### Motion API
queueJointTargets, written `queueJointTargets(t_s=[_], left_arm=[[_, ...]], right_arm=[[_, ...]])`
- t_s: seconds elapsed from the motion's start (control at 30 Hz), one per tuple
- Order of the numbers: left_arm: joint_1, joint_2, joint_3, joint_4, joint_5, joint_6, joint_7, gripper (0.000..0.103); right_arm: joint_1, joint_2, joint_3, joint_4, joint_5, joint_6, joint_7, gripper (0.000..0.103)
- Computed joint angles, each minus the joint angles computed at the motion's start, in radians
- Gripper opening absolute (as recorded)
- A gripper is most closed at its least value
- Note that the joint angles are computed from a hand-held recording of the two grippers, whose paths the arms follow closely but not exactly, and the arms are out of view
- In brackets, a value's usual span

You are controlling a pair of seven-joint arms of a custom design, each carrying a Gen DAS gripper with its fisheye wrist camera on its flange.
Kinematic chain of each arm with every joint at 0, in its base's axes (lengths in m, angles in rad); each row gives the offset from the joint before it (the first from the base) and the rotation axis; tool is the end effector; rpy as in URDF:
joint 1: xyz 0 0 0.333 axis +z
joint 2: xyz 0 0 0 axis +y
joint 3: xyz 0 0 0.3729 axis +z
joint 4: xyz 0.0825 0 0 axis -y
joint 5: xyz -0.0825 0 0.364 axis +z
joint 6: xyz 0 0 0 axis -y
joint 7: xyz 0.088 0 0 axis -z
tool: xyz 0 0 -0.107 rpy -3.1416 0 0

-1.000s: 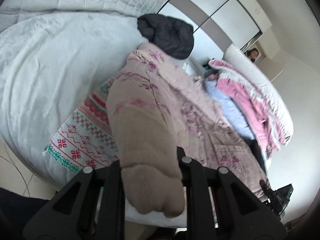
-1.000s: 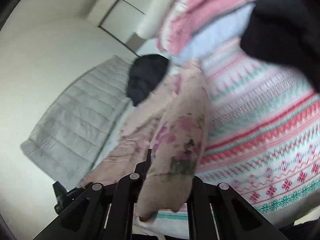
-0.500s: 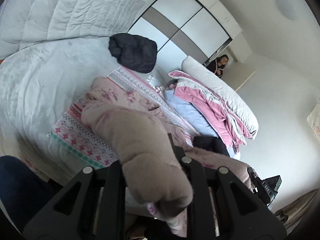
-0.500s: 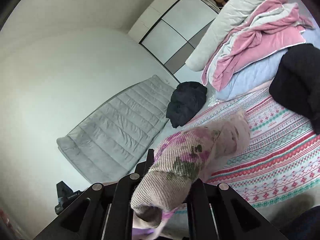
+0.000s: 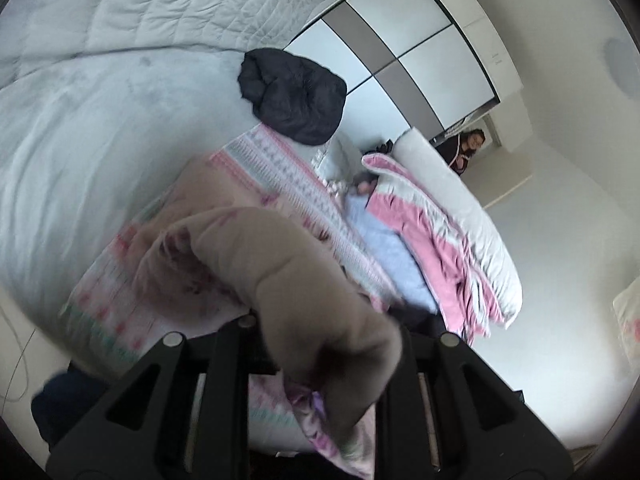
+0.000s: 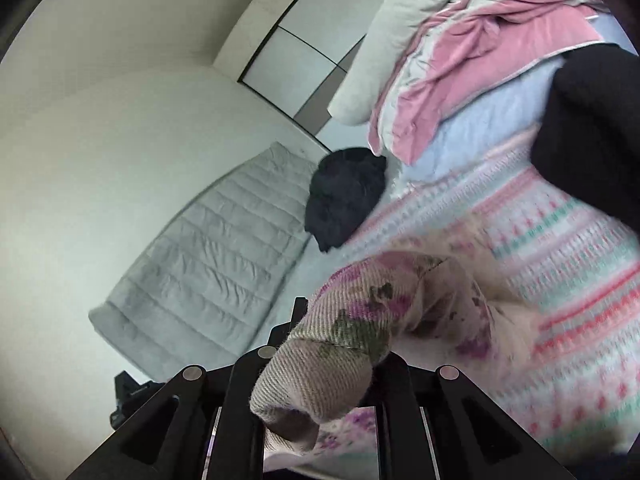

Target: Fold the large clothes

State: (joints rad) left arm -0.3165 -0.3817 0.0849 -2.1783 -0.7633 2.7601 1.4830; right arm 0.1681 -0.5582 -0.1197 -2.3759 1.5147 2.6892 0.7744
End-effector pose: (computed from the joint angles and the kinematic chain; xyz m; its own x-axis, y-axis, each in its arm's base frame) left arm 0.4439 -0.0656 0.7069 0.0436 -0.6695 0.7415 -0.6532 -0.5807 -0.4859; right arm 0.3803 -0.0272 0.6490 0.1807 -0.6237 -0.7605 -0.5222 0.5945 -0.6115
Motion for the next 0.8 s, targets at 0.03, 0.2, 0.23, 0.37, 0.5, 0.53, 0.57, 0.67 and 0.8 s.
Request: queueJointTargets(t_s=[0.03,0.2,0.23,0.37,0.5,0.53,0.57,0.67,0.8], left_arm=[[0.006,0.056,0.004,0.059,0.001,-0.007,-0.024,0.022],[0.1,0.34,-0.03,0.356,0.061,-0.074,-0.178,0.024],[0.122,0.414,-0.038,0.433,0.117,-0.099,-0.251,0.028],[0.181,0.692,-0.051,0.733,0.299,-0.195,-0.471,0.049],[0.27,0.955,-0.124,1.037,0.259,-0.318,-0.451,0.062],[0.29,0.991,-0.144,1.074,0.255,-0.343,-0.461,0.062],[0.311,1.024,-0.168,1.11,0.25,-0.378,-0.465,0.062],[0.358,1.047,-0.228,1.136,0.258,-0.416,-0.439,0.063],[0.416,0.981,-0.301,1.019,0.242,-0.271,-0.382,0.077]], right_arm=[[0.002,0.045,-0.001,0.044,0.005,0.002,0.004,0.011],[-0.021,0.351,-0.004,0.33,-0.086,-0.008,0.162,0.011],[-0.032,0.401,0.001,0.378,-0.122,-0.01,0.205,0.012],[-0.093,0.67,0.029,0.629,-0.396,-0.044,0.478,0.013],[-0.141,0.934,0.016,0.905,-0.667,-0.249,0.774,0.018],[-0.164,0.994,0.022,0.967,-0.691,-0.314,0.811,0.019],[-0.189,1.034,0.036,1.0,-0.69,-0.353,0.825,0.02],[-0.304,1.084,0.127,1.029,-0.564,-0.434,0.794,0.022],[-0.454,1.062,0.243,0.974,-0.264,-0.478,0.657,0.04]])
